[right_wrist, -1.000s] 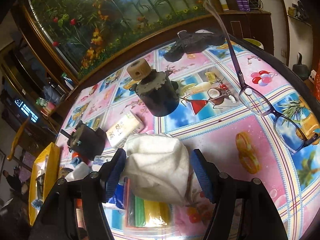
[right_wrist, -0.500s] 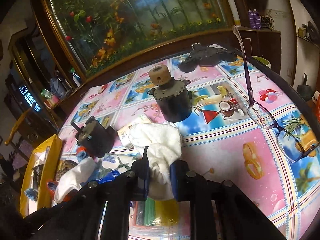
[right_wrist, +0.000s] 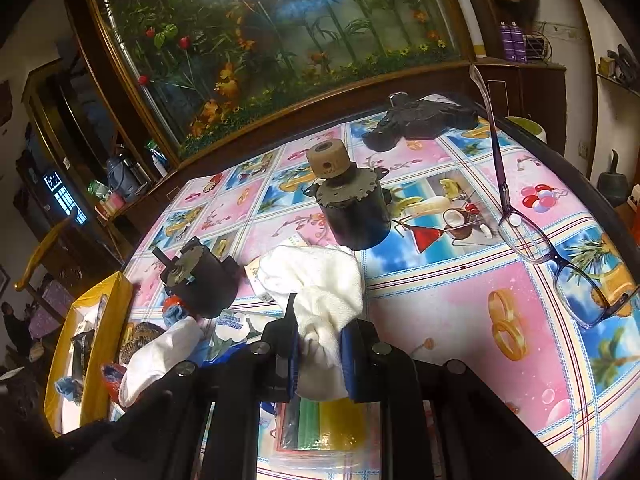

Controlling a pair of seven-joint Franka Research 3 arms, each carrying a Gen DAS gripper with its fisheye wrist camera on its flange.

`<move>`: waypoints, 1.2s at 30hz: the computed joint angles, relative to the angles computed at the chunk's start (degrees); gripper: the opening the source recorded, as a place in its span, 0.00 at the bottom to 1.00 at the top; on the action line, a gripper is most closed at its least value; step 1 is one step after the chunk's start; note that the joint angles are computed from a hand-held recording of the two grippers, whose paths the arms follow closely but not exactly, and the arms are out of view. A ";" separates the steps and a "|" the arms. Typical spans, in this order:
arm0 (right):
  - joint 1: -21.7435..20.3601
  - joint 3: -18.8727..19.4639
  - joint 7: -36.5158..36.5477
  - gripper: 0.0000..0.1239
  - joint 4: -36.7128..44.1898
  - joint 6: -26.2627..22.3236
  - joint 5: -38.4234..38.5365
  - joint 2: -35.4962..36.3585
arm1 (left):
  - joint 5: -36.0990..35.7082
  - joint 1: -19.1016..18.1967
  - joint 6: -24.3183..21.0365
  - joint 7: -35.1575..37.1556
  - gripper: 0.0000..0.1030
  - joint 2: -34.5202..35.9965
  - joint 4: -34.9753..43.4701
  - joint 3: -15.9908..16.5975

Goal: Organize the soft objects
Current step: 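Lift the tissue pack and white cloth and carry them toward the box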

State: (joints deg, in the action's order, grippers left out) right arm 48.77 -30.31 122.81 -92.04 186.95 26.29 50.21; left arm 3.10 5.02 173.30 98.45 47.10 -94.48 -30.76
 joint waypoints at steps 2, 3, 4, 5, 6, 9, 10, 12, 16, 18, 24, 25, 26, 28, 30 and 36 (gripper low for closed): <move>-0.49 1.01 -0.56 0.14 -0.73 1.40 0.06 -0.70 | 0.18 -2.27 -0.61 -2.04 0.75 -1.14 -0.32 2.50; -0.70 1.46 -1.13 0.14 -0.98 2.01 0.29 -0.99 | 0.22 -3.40 -1.50 -3.14 0.79 -1.72 -0.45 3.57; -0.83 1.84 -1.75 0.14 -1.29 2.60 0.72 -1.26 | 0.67 -4.99 -1.50 -4.22 0.80 -2.46 -0.83 5.27; -1.14 2.54 -2.52 0.14 -1.74 3.37 1.20 -1.70 | 1.62 -7.77 -2.02 -6.07 0.81 -3.39 -0.94 8.31; -1.89 3.81 -3.45 0.14 -2.17 4.39 1.61 -2.26 | 3.17 -11.40 -2.35 -8.44 0.82 -4.31 -1.01 12.32; -2.68 5.64 -5.87 0.14 -2.77 6.12 3.17 -3.05 | 7.22 -16.94 -1.97 -13.29 0.80 -4.89 -0.80 18.54; -2.56 5.77 -6.60 0.14 -2.78 6.36 3.81 -3.13 | 7.54 -16.01 -1.47 -13.37 0.75 -4.85 -1.06 17.61; -3.55 7.46 -8.22 0.14 -3.00 7.69 4.48 -3.67 | 9.51 -16.70 -0.91 -15.45 0.65 -5.16 -1.33 19.02; -4.69 9.60 -11.43 0.15 -2.73 8.71 5.90 -4.10 | 8.79 -10.47 0.83 -12.44 0.61 -5.34 -3.64 12.97; -4.75 10.03 -13.13 0.15 -2.30 8.74 6.74 -4.00 | 7.77 -6.24 2.02 -10.25 0.60 -5.14 -5.07 8.66; -2.70 8.51 -17.93 0.15 -0.37 8.20 10.84 -2.75 | 4.93 3.67 4.18 -6.43 0.60 -2.81 -6.92 -1.70; -2.73 8.66 -18.70 0.15 -0.04 8.04 11.34 -2.59 | 4.77 4.62 4.61 -6.06 0.60 -2.49 -7.10 -2.71; -2.60 8.66 -19.46 0.15 0.26 7.86 11.92 -2.44 | 4.73 5.30 5.30 -5.89 0.60 -2.39 -7.47 -3.38; -2.24 8.48 -20.90 0.15 0.86 7.62 12.57 -2.09 | 5.06 6.16 6.45 -5.98 0.60 -2.41 -8.23 -4.21; -1.87 8.31 -22.03 0.15 1.32 7.79 13.05 -1.77 | 5.71 6.96 6.72 -5.99 0.60 -2.05 -8.27 -5.06; -2.77 10.76 -27.20 0.15 2.22 10.34 13.38 -1.61 | 7.62 7.77 8.57 -7.26 0.61 -2.33 -9.38 -5.58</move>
State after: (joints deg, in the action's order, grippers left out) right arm 46.00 -19.55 95.62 -89.82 197.29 39.67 48.60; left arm 10.72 12.80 181.87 91.20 44.77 -103.85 -36.34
